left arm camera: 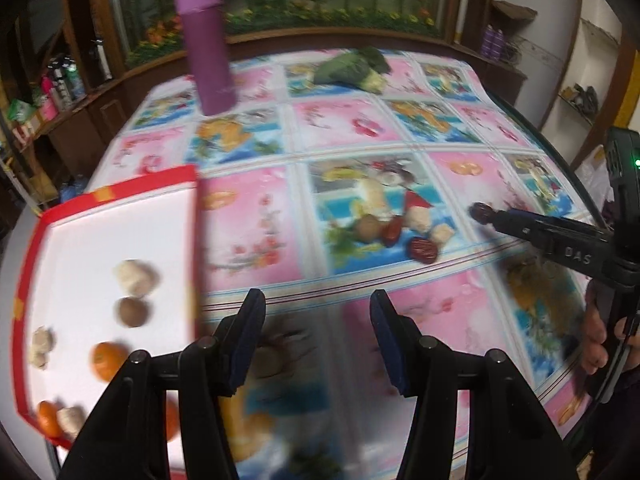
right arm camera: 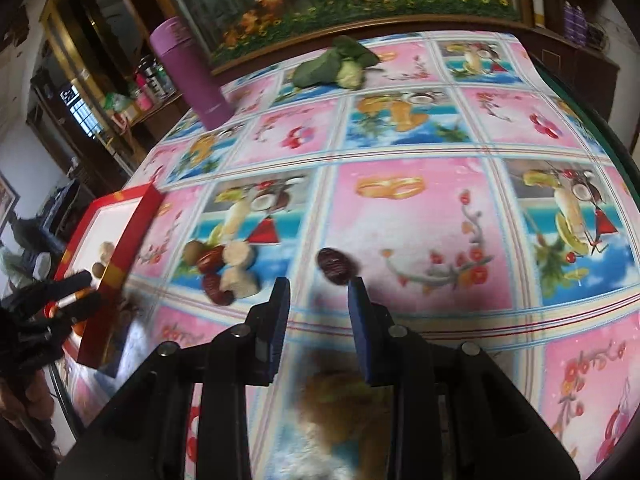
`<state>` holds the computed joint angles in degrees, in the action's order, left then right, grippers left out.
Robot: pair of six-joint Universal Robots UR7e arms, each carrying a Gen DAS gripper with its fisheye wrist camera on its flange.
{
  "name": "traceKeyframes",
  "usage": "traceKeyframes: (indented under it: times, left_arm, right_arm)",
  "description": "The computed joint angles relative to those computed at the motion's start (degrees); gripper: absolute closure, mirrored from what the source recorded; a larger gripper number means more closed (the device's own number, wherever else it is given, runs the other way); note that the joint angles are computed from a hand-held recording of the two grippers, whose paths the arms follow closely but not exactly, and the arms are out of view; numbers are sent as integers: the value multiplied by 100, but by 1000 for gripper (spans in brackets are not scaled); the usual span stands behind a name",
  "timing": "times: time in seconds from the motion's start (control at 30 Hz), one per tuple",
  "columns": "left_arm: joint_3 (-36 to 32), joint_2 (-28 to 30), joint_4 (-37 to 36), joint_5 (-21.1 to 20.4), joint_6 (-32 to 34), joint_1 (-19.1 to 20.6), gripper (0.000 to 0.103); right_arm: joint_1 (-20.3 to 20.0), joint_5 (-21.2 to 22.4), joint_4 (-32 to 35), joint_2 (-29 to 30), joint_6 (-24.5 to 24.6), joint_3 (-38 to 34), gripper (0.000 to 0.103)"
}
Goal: Organize fruits
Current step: 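Move both open tools back over the fruit on the cloth, then grasp a red date with the left tool while the right tool grasps another red date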
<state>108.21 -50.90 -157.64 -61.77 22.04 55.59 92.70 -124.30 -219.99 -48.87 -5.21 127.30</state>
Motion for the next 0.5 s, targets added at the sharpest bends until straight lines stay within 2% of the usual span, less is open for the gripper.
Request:
traceKeyframes:
  times: [0.2, 0.33, 0.5]
  left_arm:
    - [-211, 382, 306, -242, -208, -99, 49]
    - [-315, 569, 441, -404, -274, -147, 49]
    - [-497, 803, 383, -432, -267, -122, 49]
  right_arm:
    - [-70, -84, 177, 9, -228, -168, 71]
    - [-179, 140, 394, -90, -231, -190, 71]
    - [-197, 191, 495, -49, -304, -265, 71]
